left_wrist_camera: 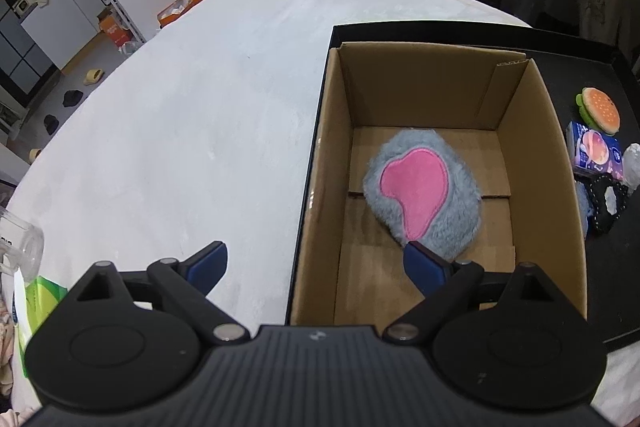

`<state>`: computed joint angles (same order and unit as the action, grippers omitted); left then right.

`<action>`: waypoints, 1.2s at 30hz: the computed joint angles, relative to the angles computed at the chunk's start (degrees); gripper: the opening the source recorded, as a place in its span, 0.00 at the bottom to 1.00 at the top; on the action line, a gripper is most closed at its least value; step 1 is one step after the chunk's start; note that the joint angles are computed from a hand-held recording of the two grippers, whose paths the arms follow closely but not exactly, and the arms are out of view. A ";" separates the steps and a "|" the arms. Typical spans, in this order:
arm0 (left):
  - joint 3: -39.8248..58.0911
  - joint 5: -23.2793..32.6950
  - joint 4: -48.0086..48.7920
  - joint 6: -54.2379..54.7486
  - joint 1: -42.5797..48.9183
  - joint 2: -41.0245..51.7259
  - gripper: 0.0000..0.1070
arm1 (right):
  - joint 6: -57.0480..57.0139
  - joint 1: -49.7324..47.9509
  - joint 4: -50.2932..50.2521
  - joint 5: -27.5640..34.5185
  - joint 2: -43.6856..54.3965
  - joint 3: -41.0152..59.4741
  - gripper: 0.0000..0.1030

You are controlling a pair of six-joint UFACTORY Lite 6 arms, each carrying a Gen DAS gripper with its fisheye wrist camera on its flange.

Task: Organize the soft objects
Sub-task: 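Open the right gripper and move it to the white wrapped item, then grasp the white wrapped item with the right gripper and drop it in the box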

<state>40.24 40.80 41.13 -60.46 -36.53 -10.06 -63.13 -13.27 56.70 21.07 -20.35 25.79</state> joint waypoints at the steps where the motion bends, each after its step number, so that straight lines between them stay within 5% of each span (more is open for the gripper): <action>1: 0.45 0.21 0.08 -0.52 -0.54 0.70 0.88 | -2.71 -0.62 2.58 0.25 1.40 0.38 0.74; 9: 6.67 1.76 1.01 -2.14 -6.04 9.90 0.88 | -17.83 -3.00 18.15 1.50 9.38 1.75 0.72; 11: 8.30 3.08 1.62 -3.16 -7.44 12.11 0.89 | -20.24 -2.43 20.24 0.88 10.48 1.68 0.66; 14: 9.80 4.38 1.76 -4.00 -7.95 14.16 0.90 | -20.48 -2.00 20.38 -0.01 12.96 2.56 0.44; 21: 10.48 4.42 -0.09 -2.33 -7.12 13.64 0.90 | -19.54 -4.02 19.67 0.93 13.45 3.30 0.43; 36: 7.72 0.69 -1.46 0.94 -5.22 8.59 0.90 | 5.60 -0.12 0.23 0.98 2.43 3.54 0.43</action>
